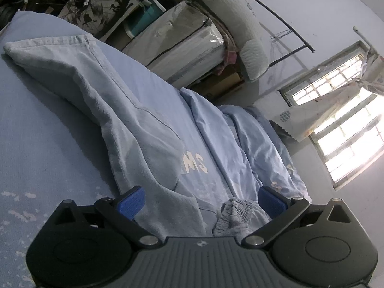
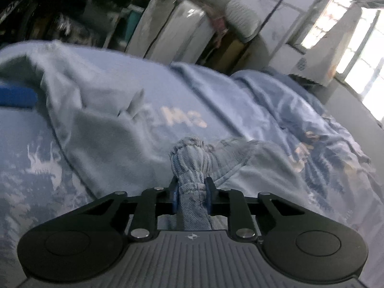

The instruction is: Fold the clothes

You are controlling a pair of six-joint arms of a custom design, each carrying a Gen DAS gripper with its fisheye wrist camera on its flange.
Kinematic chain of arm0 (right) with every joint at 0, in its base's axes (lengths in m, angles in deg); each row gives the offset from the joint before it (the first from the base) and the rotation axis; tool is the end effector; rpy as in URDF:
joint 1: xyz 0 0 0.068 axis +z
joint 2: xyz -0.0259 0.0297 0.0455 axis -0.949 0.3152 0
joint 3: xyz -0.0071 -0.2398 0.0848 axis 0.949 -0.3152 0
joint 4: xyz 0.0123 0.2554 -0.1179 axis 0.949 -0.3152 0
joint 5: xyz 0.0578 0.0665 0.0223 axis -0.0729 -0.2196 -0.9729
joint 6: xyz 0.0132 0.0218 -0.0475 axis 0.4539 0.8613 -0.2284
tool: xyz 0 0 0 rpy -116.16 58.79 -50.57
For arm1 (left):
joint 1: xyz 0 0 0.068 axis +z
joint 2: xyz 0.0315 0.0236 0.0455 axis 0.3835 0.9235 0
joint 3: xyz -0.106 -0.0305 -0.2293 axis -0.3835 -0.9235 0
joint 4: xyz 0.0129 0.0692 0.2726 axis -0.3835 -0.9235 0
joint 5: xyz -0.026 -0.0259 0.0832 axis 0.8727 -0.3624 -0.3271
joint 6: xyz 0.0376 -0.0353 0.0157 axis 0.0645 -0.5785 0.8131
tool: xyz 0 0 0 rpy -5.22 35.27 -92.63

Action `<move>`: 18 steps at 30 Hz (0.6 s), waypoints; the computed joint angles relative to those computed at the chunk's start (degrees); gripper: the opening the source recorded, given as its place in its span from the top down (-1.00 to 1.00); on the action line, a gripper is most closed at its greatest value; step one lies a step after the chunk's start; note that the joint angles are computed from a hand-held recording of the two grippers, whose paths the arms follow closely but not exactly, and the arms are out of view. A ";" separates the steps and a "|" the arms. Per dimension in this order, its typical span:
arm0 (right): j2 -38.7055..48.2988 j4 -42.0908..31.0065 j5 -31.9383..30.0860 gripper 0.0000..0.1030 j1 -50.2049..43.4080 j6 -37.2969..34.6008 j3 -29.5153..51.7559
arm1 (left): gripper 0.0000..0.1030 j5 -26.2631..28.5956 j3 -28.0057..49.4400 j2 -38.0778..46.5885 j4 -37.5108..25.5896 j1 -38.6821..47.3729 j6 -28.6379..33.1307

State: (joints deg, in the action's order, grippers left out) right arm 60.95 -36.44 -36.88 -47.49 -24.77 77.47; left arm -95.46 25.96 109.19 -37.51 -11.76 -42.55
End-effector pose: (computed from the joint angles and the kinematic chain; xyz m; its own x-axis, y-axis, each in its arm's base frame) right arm 0.3038 0.1543 0.2547 0.2438 -0.6461 -0.7232 -0.8399 0.2323 -0.4906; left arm 0.1490 -0.0626 0.2488 0.4040 -0.7716 -0.4913 -0.5421 0.2307 -0.8080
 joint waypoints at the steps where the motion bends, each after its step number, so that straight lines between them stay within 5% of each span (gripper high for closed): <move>1: -0.69 -0.12 -1.31 0.65 -1.05 0.91 0.23 | -1.00 0.07 -0.13 -0.24 0.27 0.06 0.36; 7: -2.08 -5.74 -10.40 0.66 -10.87 11.83 7.64 | -1.00 1.18 -1.52 -1.92 6.06 0.87 6.08; 11: -0.56 -10.17 -17.35 0.66 -19.71 18.15 14.00 | -1.00 4.69 -4.89 -4.73 17.03 2.31 15.27; 15: 1.06 -13.75 -23.23 0.66 -28.16 21.66 19.38 | -1.00 15.92 -10.28 -7.33 33.41 6.11 26.15; 18: 1.77 -16.61 -27.07 0.66 -33.32 21.43 22.59 | -1.00 25.28 -12.99 -5.19 44.68 8.79 28.52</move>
State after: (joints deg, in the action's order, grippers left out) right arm 62.71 -53.05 -63.95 -80.82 -3.34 100.07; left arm -70.18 12.97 104.00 7.17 -2.97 -14.03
